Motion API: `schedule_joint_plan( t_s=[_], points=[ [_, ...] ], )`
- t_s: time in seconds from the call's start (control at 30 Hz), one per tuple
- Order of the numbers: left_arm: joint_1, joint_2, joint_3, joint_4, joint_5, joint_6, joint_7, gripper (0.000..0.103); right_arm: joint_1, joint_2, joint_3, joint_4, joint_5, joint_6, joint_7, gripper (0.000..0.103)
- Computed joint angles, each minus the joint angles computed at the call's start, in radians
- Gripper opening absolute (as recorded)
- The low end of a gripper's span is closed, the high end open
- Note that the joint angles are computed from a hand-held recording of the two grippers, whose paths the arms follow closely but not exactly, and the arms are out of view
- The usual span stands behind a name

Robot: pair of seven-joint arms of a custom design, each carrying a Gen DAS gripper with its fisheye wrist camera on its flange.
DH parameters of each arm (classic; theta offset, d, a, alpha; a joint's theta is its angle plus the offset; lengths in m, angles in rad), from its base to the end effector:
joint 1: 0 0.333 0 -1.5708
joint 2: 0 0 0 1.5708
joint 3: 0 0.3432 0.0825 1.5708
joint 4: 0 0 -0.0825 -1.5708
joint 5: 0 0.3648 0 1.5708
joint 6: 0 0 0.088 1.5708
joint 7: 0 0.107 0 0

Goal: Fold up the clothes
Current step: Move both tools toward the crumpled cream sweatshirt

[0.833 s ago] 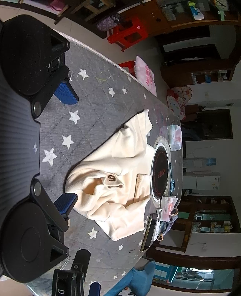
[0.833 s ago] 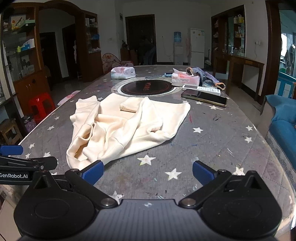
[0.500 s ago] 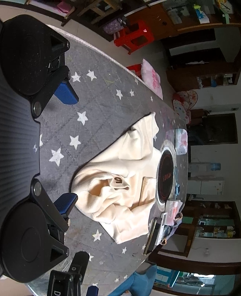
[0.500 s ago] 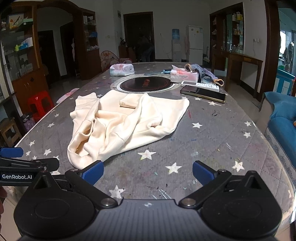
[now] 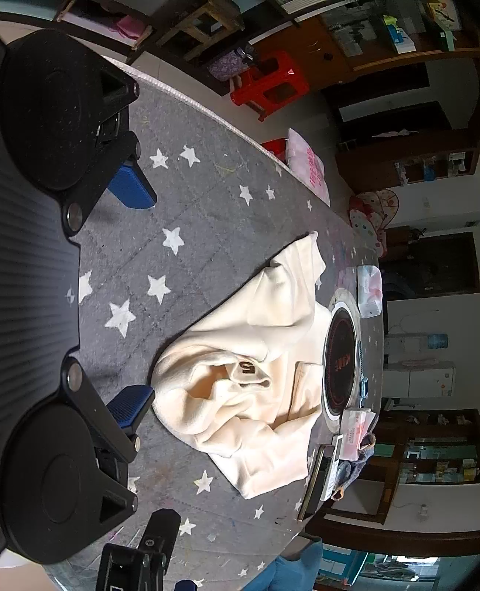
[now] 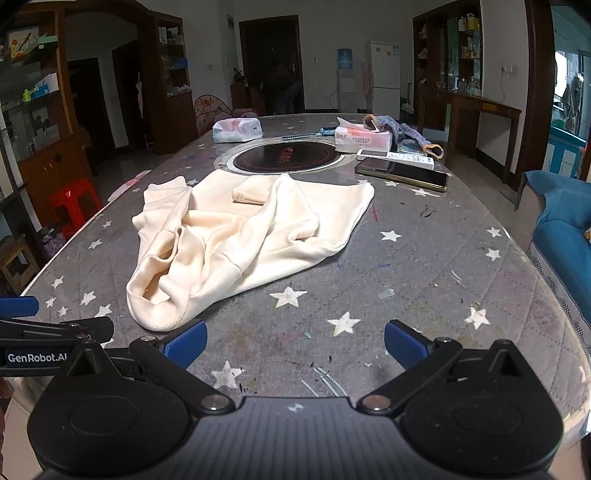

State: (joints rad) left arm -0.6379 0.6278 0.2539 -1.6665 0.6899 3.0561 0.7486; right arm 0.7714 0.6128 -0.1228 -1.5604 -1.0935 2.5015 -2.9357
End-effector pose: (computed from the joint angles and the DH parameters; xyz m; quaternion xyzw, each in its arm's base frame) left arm 0.6331 -0.3504 0.3559 -0.5308 0.7480 -0.2946 0.2684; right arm 0.5656 0.4583 0.3538 -0.5458 0.7224 -0.3119 0.2879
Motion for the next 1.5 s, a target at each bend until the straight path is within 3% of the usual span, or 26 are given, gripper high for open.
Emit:
schedule_joint_plan(
  t_s=[1.5],
  points=[
    [0.105,0.058,-0.146,0.11,-0.139,-0.098,0.181,0.103,-0.006,0.089,-0.039,0.115,0.172,0.043,-0.201,0.103]
  ],
)
